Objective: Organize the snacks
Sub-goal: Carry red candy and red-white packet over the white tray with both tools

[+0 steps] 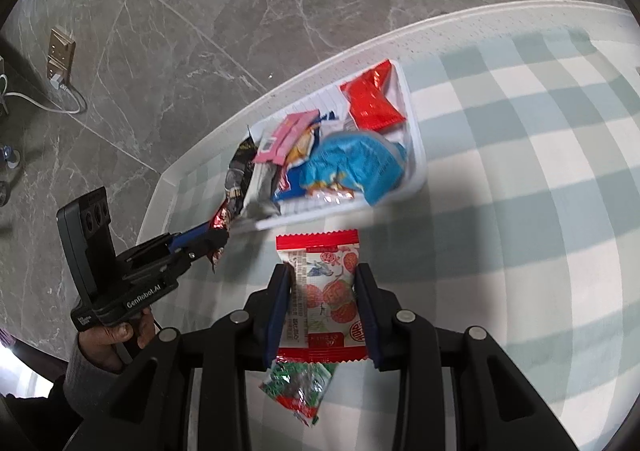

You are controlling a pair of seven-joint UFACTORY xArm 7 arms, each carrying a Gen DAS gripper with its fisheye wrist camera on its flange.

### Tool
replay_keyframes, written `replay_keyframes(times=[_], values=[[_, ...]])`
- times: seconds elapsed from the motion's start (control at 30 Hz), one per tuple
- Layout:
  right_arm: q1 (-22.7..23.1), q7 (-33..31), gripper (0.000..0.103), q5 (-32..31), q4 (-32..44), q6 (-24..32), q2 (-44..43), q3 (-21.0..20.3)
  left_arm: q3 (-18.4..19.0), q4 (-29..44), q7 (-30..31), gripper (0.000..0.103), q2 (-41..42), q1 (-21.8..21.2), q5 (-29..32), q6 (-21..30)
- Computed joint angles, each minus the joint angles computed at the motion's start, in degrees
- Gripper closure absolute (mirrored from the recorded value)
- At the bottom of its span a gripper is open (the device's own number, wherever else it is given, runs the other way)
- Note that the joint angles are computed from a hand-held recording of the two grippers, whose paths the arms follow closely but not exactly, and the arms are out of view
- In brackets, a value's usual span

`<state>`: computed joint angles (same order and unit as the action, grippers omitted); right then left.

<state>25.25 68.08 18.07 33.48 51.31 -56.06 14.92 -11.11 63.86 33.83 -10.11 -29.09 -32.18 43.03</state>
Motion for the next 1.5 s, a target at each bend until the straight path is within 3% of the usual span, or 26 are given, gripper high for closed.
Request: replay_keyframes(times=[0.8,1.5], values=[[-3.3,-15.3,0.067,0.4,3.5,-11.2,13.5,-7.3,-2.8,14.2,-4.7,0.083,11.4,0.9,5.3,-0.8],[-5.3,-25.8,0.065,4.5,4.8,-17.1,24.1,-11.2,-4.4,30.3,-14.2,0.082,26.4,0.2,13.2,1.5]])
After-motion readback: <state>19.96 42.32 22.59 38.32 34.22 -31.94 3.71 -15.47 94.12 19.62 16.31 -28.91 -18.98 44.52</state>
